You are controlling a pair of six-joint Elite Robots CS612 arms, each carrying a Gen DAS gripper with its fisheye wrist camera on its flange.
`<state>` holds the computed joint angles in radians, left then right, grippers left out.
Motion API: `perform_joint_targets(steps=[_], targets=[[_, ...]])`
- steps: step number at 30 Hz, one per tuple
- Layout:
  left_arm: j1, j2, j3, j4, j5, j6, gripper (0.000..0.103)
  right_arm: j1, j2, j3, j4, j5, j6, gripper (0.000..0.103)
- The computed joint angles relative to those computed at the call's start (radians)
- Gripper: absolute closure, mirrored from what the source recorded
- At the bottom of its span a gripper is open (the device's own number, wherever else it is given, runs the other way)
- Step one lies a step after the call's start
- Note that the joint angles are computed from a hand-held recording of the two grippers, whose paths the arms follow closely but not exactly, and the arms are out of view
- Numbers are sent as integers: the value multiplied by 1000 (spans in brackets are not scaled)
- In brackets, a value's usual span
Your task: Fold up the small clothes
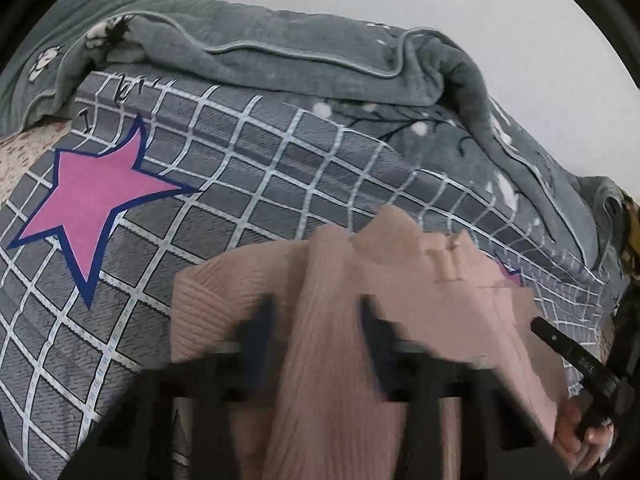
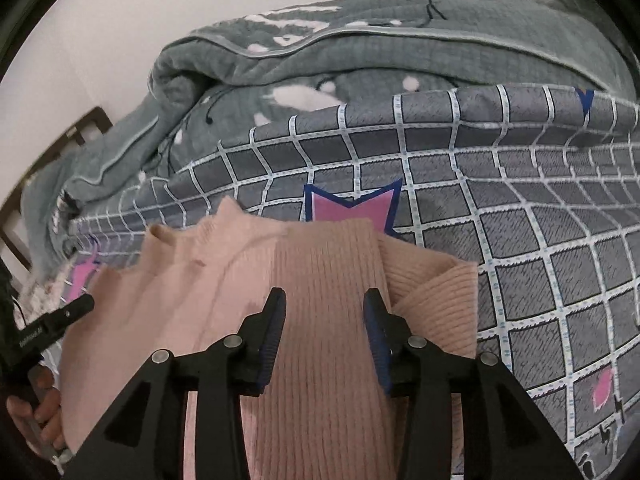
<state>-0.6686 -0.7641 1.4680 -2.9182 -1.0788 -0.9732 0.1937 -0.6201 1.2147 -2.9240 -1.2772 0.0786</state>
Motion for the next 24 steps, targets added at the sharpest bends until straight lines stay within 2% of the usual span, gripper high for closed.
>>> perform_joint_targets(steps=[1,3,5,7,11,16,18,19,24], targets=[[1,-1,2,9,7,-8,96,2,0,1,-3,-10,-8,63],[3,-8,26,-14,26,-55,96,4,-1,3,-6,-19,-14,63],[7,-13,43,-57,15,-77,96,0,-1,5,-10,-7,-7,63],[6,-18,48,-49,18,-71,96,-4,0,5,-11,5,7,65],[7,-11,24,34,7,-72,92,-2,0,6,-12,-2,9,65],[7,-24,47,-16,-11,-72,90,5,-5,15,-32,-26,-15,65],[6,-29,57,-35,-24,-64,86,2,-14,23,-40,-12,-21,63],[6,-31,62,-50,-36,-51,80,1,-21,28,-41,-8,-25,62],[-9,-40,85,-99,-28,15,55,-11,-74,113,-154,-16,-25,41]])
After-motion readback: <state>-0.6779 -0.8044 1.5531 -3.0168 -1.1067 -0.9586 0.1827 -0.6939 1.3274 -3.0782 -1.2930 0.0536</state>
